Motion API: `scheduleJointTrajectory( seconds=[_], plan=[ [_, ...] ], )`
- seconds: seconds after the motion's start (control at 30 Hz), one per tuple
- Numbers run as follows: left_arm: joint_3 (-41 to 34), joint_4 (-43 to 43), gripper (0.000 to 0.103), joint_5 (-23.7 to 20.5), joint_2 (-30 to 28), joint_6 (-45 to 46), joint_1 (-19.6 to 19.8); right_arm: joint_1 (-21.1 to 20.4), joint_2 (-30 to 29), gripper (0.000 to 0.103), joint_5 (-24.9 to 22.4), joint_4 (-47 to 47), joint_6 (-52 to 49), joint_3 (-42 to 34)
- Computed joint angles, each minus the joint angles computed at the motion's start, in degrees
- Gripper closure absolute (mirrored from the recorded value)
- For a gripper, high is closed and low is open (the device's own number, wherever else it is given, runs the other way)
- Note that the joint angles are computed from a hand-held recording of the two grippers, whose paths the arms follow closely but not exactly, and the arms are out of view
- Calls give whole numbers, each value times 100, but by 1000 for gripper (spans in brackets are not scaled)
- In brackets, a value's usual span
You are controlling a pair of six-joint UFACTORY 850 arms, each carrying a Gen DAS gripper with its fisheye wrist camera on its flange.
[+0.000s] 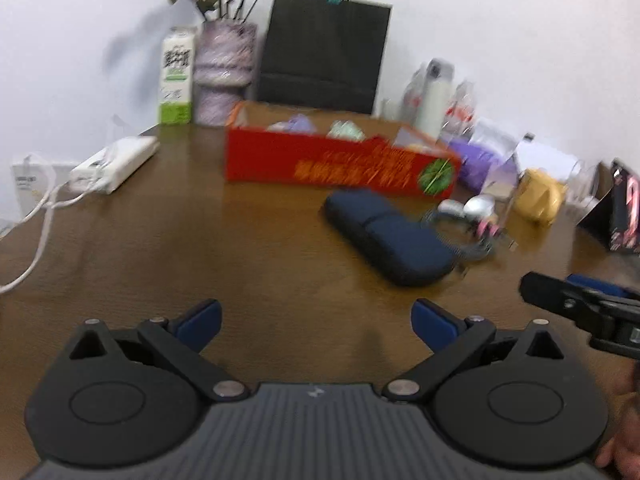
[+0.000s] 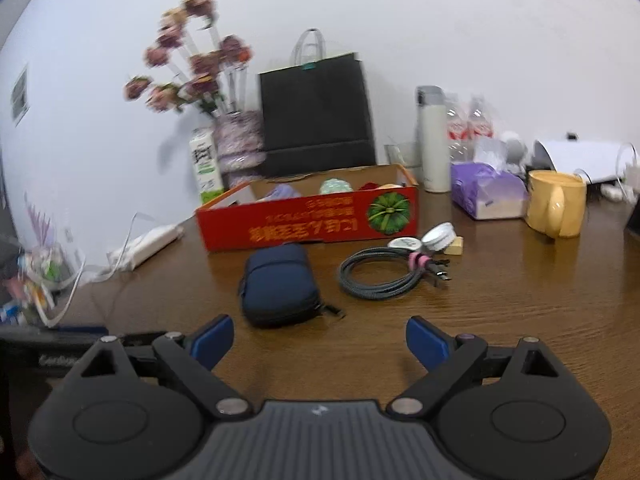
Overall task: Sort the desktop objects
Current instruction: 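Grasp the navy case with left tool while right tool grasps the braided cable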
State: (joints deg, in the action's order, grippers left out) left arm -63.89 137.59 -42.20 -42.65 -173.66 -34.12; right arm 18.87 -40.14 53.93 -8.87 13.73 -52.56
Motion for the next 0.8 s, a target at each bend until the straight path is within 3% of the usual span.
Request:
scheduleJointTrajectory(
  seconds=[0.07,0.23,0.3,0.4,0.5,0.6,0.73,0.8],
  plan=[
    [-298,58,0,7,-127,181,62,-17,-76,10,-93,444,-236,-222],
    [-1655,539,0,852,-777,292,347,-170,-447,18,-733,791,-505,-1141],
    [-2468,-34,0,1485,-1203,1046,416,-194,-683,24,-1277,836,-676,-1659],
    [-3388,-1422,0,1956,-1726,2680,453,-186,-1045,35,-2142,1125,-1018,-2418],
    [-3440,-1302,0,2142,-1803,2832,550,-198,-1372,40,-2868,998,-956,-3018],
    [-3181,-689,0,2396,-1627,2150,742,-174,-1557,47,-2981,976,-964,-3248],
    [-3215,-1826,0,2371,-1610,3168,789,-153,-1595,75,-2837,927,-1065,-3237],
    [-3351,-2166,0,2369,-1683,3576,762,-178,-1604,77,-2884,588,-782,-3262]
  ],
)
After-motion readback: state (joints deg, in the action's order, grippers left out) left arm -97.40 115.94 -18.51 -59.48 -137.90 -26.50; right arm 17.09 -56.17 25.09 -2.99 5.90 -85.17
